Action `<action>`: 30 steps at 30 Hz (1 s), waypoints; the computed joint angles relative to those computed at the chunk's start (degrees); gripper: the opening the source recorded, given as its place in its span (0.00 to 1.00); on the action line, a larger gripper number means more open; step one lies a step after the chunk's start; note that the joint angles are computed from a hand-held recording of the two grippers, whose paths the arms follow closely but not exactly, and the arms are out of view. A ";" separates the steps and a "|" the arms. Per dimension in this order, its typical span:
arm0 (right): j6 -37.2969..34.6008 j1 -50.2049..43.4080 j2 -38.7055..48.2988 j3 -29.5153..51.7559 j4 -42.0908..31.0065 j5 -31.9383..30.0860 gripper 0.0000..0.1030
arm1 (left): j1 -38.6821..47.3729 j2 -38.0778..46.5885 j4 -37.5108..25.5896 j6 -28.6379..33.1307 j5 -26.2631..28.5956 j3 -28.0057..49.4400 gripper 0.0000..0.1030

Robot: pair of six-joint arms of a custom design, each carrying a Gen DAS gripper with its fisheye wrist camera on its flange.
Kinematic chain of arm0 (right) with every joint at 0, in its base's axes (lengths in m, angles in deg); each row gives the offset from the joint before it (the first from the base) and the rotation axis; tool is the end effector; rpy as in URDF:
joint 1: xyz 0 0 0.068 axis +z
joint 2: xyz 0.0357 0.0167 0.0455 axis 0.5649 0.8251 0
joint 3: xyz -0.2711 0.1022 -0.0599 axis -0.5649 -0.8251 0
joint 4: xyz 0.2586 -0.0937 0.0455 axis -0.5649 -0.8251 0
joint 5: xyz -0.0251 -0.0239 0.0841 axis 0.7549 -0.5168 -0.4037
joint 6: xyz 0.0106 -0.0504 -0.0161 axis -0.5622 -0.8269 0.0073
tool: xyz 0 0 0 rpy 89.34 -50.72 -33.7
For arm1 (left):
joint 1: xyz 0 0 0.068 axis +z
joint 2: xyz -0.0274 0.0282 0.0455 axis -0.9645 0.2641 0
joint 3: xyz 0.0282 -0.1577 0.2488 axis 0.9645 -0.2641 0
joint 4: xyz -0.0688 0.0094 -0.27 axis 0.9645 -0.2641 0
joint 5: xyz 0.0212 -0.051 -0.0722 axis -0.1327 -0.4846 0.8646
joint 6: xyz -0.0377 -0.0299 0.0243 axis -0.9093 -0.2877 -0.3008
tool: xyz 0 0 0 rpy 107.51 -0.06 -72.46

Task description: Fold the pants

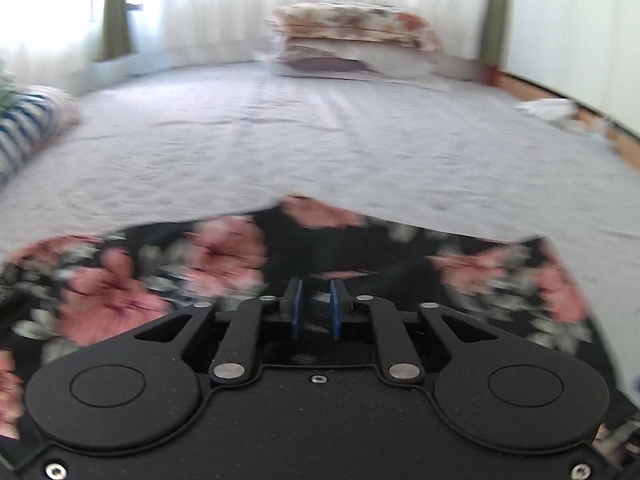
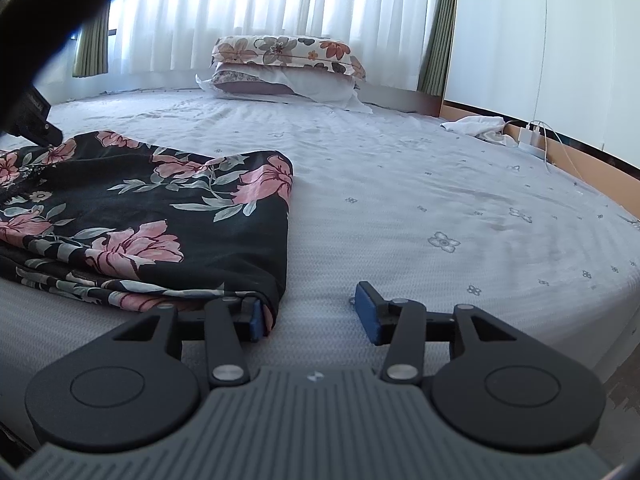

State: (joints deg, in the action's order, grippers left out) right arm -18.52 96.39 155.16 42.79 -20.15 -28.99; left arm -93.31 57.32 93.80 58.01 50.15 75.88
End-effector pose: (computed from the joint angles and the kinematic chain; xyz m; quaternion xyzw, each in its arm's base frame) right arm 0.1343 0.1865 -0.0614 0.0592 0.8495 -0.1023 0.5142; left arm 0.2995 -0.0990 0.0441 0.0792 0.8930 -0.0745 0.4366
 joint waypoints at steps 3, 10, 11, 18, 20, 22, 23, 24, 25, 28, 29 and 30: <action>-0.65 -0.39 -0.22 -0.17 0.36 -0.28 0.61 | 0.03 1.67 -1.30 0.01 8.70 1.00 0.24; -1.47 -0.79 -0.93 -0.47 0.13 -1.03 0.62 | 0.15 10.29 -2.76 -4.94 4.61 8.01 0.13; -1.77 -0.89 -1.01 -0.64 0.32 -1.20 0.63 | 0.46 10.56 -2.45 -4.83 3.23 8.20 0.15; -5.39 -1.92 -1.06 -2.86 5.68 -2.84 0.73 | 4.22 7.49 -0.56 -3.93 -2.53 4.56 0.30; -5.60 -1.34 -1.23 -4.30 7.91 -3.11 0.82 | 7.08 5.62 2.09 -4.10 1.52 1.25 0.39; -5.83 -0.14 -1.24 -6.43 11.64 -3.76 0.88 | 9.81 3.77 3.91 -4.02 3.26 -1.50 0.42; -6.10 0.60 -1.26 -7.70 13.98 -4.37 0.88 | 11.06 2.71 4.99 -4.06 3.24 -3.12 0.47; -6.10 1.59 -1.53 -8.80 15.73 -4.86 0.88 | 12.41 1.82 6.15 -4.02 3.05 -4.61 0.50; -6.58 2.43 -1.56 -10.04 18.32 -5.53 0.89 | 14.05 0.87 7.15 -3.92 2.89 -6.01 0.53; -7.21 5.83 -2.12 -12.85 26.00 -3.83 0.92 | 19.12 -0.85 10.86 -4.08 1.67 -9.48 0.74; -7.42 6.58 -2.60 -13.02 27.39 -2.19 0.93 | 20.99 -0.68 13.19 -4.37 1.27 -10.59 0.90; -8.37 6.40 -3.31 -13.01 28.62 -1.32 0.93 | 23.04 -0.15 15.82 -4.79 1.15 -11.57 0.96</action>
State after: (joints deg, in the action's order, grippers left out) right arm -26.89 102.79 151.85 29.78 8.47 -30.30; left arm -70.26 57.17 109.62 53.23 51.29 64.32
